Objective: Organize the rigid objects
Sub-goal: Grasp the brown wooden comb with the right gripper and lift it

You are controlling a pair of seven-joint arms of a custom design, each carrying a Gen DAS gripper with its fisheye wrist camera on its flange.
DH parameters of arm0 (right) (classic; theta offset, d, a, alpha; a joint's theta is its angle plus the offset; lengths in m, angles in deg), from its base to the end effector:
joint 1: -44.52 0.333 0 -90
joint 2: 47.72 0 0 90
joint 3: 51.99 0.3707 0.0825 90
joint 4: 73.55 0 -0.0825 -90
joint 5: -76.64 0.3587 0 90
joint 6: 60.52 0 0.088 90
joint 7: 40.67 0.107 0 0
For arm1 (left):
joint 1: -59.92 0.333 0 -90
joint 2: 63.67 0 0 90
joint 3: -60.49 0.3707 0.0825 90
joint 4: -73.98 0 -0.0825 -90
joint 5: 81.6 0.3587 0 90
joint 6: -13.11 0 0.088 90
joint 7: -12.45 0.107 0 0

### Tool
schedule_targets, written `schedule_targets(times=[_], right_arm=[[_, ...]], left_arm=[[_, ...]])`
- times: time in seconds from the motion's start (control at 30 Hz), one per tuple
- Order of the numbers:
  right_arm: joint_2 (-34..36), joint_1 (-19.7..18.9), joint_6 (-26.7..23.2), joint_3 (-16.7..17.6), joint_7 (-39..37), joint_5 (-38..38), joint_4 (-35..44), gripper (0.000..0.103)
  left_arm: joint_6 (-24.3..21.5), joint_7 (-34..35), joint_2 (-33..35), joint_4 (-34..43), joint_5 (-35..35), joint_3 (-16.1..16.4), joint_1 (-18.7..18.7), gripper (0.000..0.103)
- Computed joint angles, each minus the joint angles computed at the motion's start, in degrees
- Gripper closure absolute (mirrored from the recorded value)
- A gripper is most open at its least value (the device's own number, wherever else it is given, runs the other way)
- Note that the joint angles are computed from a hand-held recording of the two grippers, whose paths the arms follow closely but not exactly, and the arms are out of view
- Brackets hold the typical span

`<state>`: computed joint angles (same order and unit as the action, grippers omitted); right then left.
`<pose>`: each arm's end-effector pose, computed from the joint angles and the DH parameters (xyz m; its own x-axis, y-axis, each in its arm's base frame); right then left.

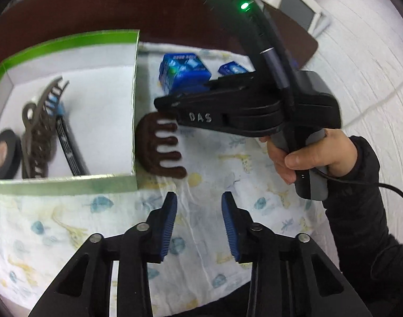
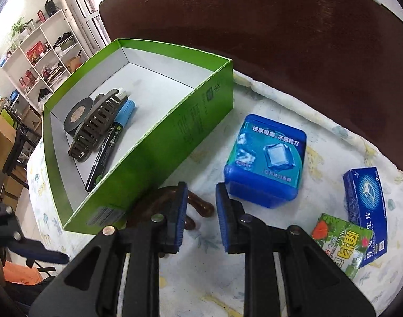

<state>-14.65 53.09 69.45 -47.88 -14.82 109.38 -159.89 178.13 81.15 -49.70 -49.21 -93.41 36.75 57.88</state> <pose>0.7141 0.1630 0.4102 0.8484 -0.5087 -0.1461 -0.5089 -0.7083 -0.4892 0.5511 -0.2361 0.4220 0.0641 -0.9213 0.3836 -0.9211 -0.2025 -0.3326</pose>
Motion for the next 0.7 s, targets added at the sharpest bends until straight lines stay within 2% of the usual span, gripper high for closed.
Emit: schedule_targets(times=[0.07,0.2,0.4,0.53,0.63,0.7], right_arm=[[0.5,0.3,-0.3,-0.1,0.0,-0.6,0.6,0.081],[1.8,-0.1,-2.7,0.0,0.7,-0.8,2.6,0.081],[1.3,-0.3,-4.8,-0.7,0.0,-2.3,2.0,0.082],[0.6,-1.0,-7.1,-1.2,-0.7,-3.1,1.3,0.083],[-1.7,-0.3,-5.0,-2.2,-1.5,-4.9,-2.5,0.083],[-4.0,0.4,-2.7,-3.0,-2.4,-6.8,-6.4,0.083]], left_arm=[[-0.8,-2.1,1.6,1.0,-2.6,-0.3,0.6,0.074],[1.1,-6.8,3.4,1.6,-4.7,-0.5,1.3,0.074],[0.3,-17.8,4.2,2.5,3.1,3.6,-1.0,0.074],[-0.6,-20.7,4.8,2.8,5.9,3.2,-0.2,0.074],[-1.6,-22.1,4.9,3.4,8.7,3.5,-0.7,0.075],[-2.3,-21.6,4.6,3.3,10.0,3.3,-0.5,0.079]])
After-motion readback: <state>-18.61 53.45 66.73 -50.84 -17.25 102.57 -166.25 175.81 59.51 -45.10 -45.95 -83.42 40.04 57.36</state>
